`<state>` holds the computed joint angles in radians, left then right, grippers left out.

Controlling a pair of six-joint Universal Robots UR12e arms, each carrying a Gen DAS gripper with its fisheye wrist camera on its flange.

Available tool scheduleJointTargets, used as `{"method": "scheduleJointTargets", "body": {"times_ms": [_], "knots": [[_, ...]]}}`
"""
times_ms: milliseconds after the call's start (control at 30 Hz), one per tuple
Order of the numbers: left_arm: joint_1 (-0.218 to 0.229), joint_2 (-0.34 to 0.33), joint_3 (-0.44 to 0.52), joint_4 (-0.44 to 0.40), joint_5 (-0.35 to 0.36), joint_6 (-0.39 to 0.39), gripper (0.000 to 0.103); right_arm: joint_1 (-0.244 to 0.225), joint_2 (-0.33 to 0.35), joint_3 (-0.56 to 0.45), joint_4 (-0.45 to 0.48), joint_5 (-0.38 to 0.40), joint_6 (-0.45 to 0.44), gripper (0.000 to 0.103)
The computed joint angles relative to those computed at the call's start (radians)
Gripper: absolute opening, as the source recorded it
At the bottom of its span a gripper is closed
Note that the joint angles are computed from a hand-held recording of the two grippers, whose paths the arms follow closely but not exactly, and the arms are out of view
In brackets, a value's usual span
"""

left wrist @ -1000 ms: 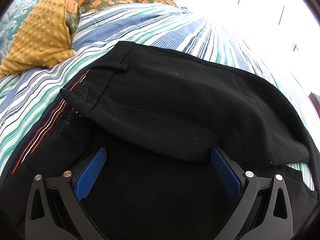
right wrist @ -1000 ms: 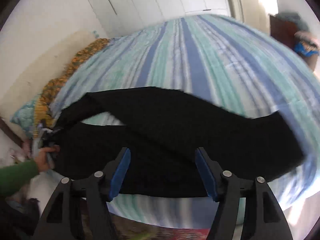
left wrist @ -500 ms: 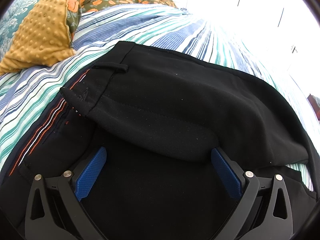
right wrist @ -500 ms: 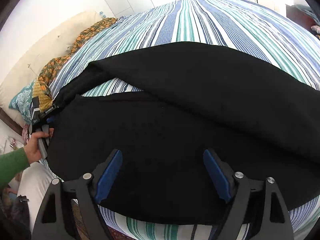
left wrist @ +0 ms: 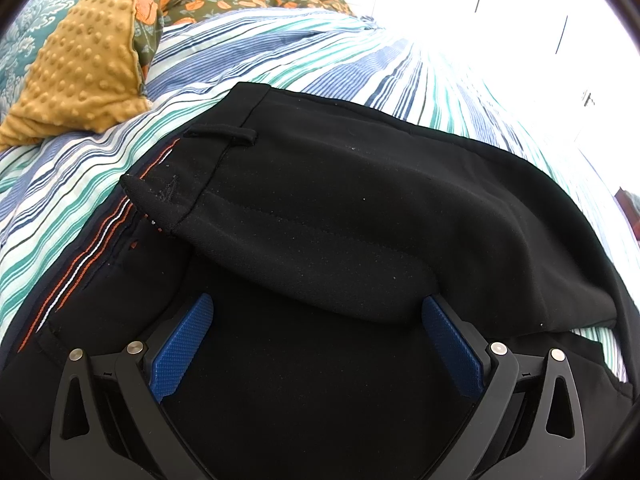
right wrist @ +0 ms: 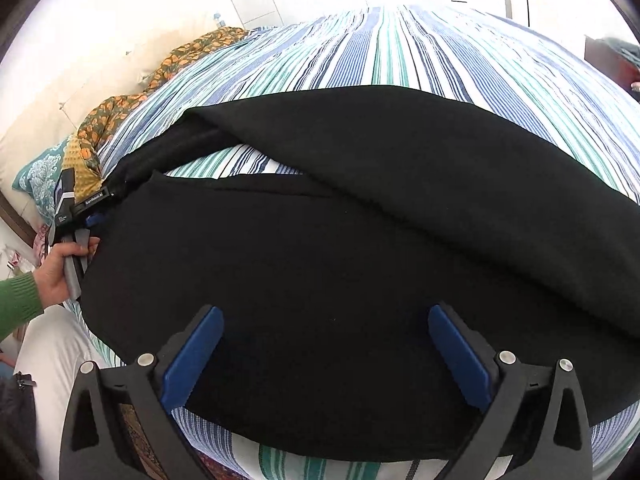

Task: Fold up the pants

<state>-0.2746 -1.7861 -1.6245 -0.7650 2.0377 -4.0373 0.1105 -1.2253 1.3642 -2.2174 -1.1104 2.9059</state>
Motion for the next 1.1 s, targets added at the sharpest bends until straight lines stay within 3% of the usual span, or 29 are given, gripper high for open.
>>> {"method": "scheduleJointTargets", "body": {"times_ms": [467,600,667,800,1000,1100], "knots": [[0.000,0.000,0.000,0.001,0.000,0.000,0.103,0.002,-0.003,0.001,-0.001,-0.007,-0.006,0.103],[0.000,0.000,-0.001,0.000,0.000,0.000,0.103,-0.005,-0.008,0.002,0.004,0.011,0.028,0.102],[0.000,0.000,-0.001,0.000,0.000,0.000,0.103,-0.019,-0.023,0.019,-0.014,0.044,0.104,0.102],[0.000,0.000,-0.001,0.001,0.000,0.000,0.103,-0.061,-0.061,0.089,-0.153,0.091,0.335,0.102],[-0.001,-0.001,0.008,-0.022,0.001,-0.002,0.103,-0.115,-0.064,0.147,-0.374,0.034,0.680,0.097],[0.009,0.000,0.022,-0.057,-0.031,-0.008,0.103,-0.129,-0.053,0.144,-0.391,0.021,0.769,0.082]]}}
